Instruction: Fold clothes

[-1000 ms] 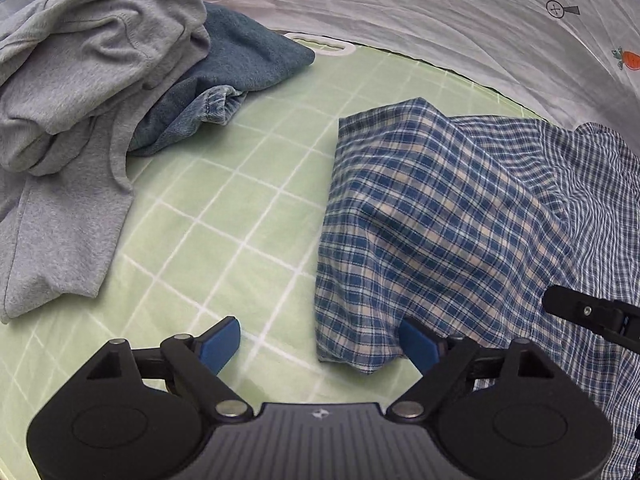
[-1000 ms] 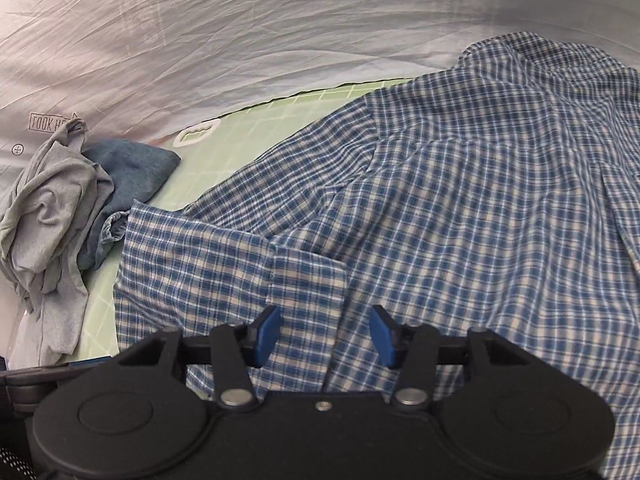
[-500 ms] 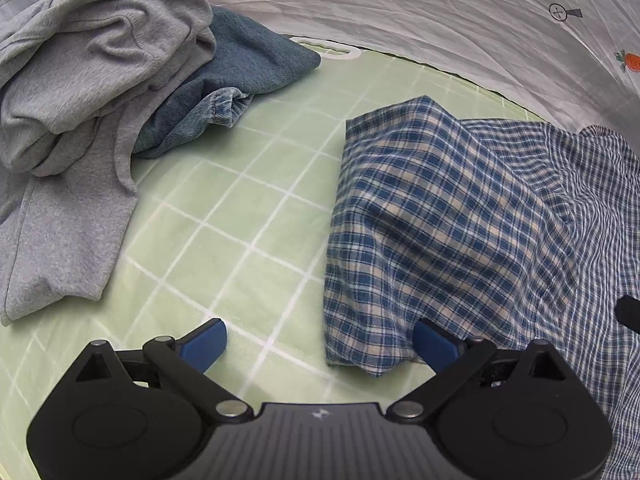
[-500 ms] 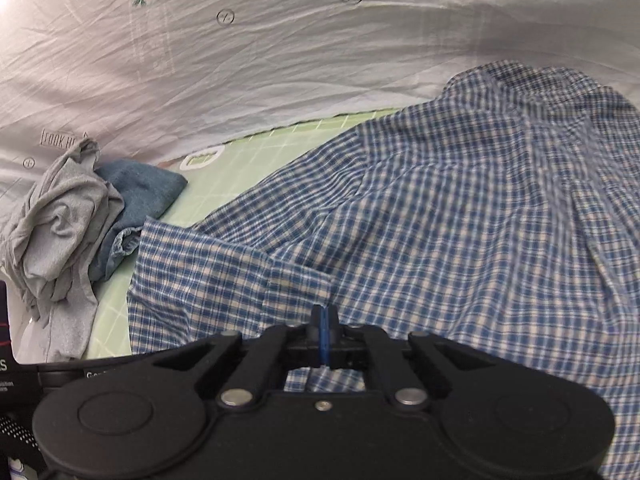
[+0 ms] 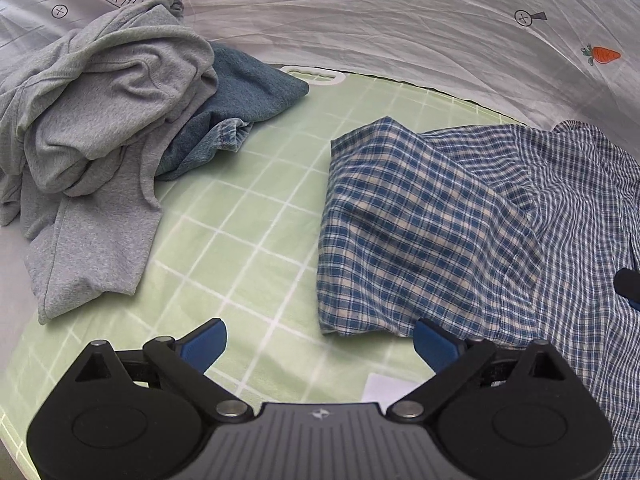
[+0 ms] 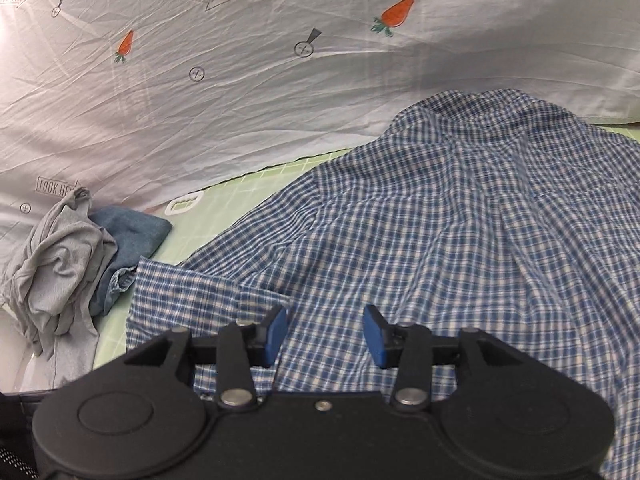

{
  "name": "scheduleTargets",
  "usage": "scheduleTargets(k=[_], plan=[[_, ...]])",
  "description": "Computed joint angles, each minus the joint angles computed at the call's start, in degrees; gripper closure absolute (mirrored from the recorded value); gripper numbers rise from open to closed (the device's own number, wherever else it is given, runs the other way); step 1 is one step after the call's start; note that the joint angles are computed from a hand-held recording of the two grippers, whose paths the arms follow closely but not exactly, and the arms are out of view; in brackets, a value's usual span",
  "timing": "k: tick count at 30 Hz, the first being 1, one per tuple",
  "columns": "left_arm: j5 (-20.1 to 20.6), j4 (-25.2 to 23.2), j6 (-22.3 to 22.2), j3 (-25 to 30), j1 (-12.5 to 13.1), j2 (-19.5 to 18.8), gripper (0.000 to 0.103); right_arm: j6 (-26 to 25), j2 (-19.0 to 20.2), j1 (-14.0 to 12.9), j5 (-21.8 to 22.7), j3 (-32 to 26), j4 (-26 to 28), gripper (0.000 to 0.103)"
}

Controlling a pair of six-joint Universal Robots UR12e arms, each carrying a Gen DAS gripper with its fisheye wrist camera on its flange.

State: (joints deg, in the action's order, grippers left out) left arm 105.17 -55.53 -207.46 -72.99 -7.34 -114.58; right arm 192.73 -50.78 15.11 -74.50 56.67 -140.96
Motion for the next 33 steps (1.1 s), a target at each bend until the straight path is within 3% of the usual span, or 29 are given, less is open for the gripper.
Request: scheduleTargets(k=[7,11,16,18,20,23,26,33], plan=[[-0.7,-1.1,-1.8,0.0,1.4,-0.3,0.004,-2.8,5.7,1.3,3.8,-7.7,4.9,0.040],[-2.5,-1.7,-2.6,0.4,2.0,-1.0,0.004,-6.4,8.1,1.9,4.9,-11.4,7.9,0.025],[-3.8,-2.3,-1.4,1.2,2.0,-1.9,0.004,-8.8,9.7,2.4,3.8,-14.0,10.9,0.025],[-3.9,-2.5,-1.4,1.2,2.1,-2.0,0.004,-10.2,10.1,2.5,4.7,-14.7,11.0,0.034],[-3.9,-2.7,-1.6,1.3,2.1,-2.0,0.004,-11.4,10.5,2.4,6.9,-15.5,11.7,0.064],[-3.6,-2.9,-1.7,1.2,2.0,-2.0,0.004,-12.9,10.1,2.1,9.2,-14.8,11.3,0.090],[-3.0,-2.6,-1.4,1.2,1.8,-1.7,0.004,-13.4,8.5,1.7,9.5,-12.5,8.8,0.094],[-1.9,-0.3,1.7,1.6,0.2,-1.2,0.004,-2.1,1.7,-1.0,4.6,-0.8,-4.9,0.094]])
